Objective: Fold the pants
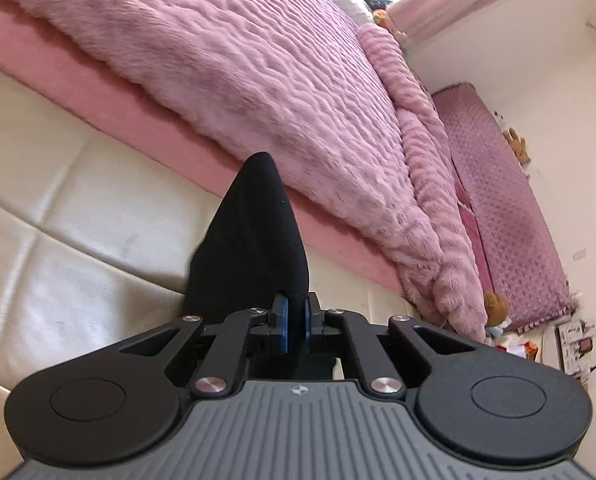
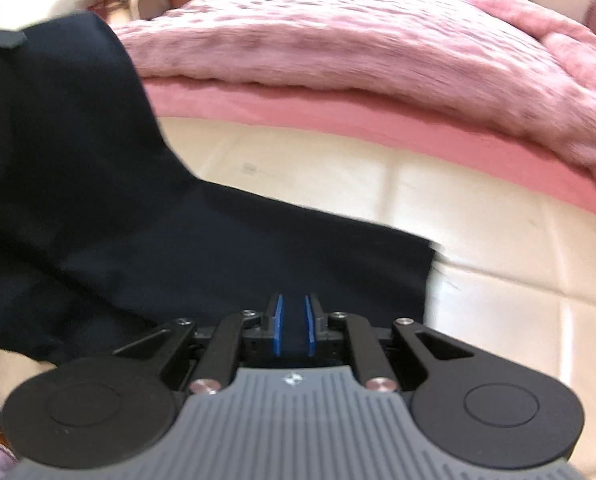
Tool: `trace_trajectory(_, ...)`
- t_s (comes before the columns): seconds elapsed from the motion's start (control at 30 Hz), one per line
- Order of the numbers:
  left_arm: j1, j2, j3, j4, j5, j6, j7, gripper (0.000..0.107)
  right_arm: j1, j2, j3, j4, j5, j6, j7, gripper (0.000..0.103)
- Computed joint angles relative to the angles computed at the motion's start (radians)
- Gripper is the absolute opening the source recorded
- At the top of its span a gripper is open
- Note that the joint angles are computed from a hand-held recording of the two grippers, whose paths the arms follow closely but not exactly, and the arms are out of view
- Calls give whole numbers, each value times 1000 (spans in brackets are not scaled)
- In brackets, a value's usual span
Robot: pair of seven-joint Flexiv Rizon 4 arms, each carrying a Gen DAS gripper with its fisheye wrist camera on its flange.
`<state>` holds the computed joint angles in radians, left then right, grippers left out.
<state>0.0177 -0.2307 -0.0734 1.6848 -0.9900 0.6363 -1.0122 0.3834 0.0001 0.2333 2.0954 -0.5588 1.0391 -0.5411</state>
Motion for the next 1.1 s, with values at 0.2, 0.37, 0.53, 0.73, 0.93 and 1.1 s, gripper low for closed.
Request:
trace_trajectory(0.2, -80, 1, -29, 15, 75, 57, -51, 7, -51, 128, 11, 116, 45, -35, 71, 7)
trace_trajectory(0.37, -148, -24, -46, 10, 221, 92, -118, 7, -72, 168, 23, 171, 126, 26, 106, 7)
trace_trajectory(0.53, -195, -77, -55, -22, 365, 93, -233, 7, -75, 151, 30, 198, 160, 88, 137, 8)
trace_trajectory(0.73, -224, -145, -67, -89, 464, 52, -326, 7, -83, 132, 22, 236, 186, 186, 151, 7)
trace_trajectory(0.93, -240, -220, -78, -128, 518, 30, -374, 8, -94, 116, 16, 249, 164, 231, 151, 7)
trace_trajectory(1.1, -210, -223, -106, -110, 453, 0, -330, 19, -97, 130, 17, 257, 173, 227, 154, 8)
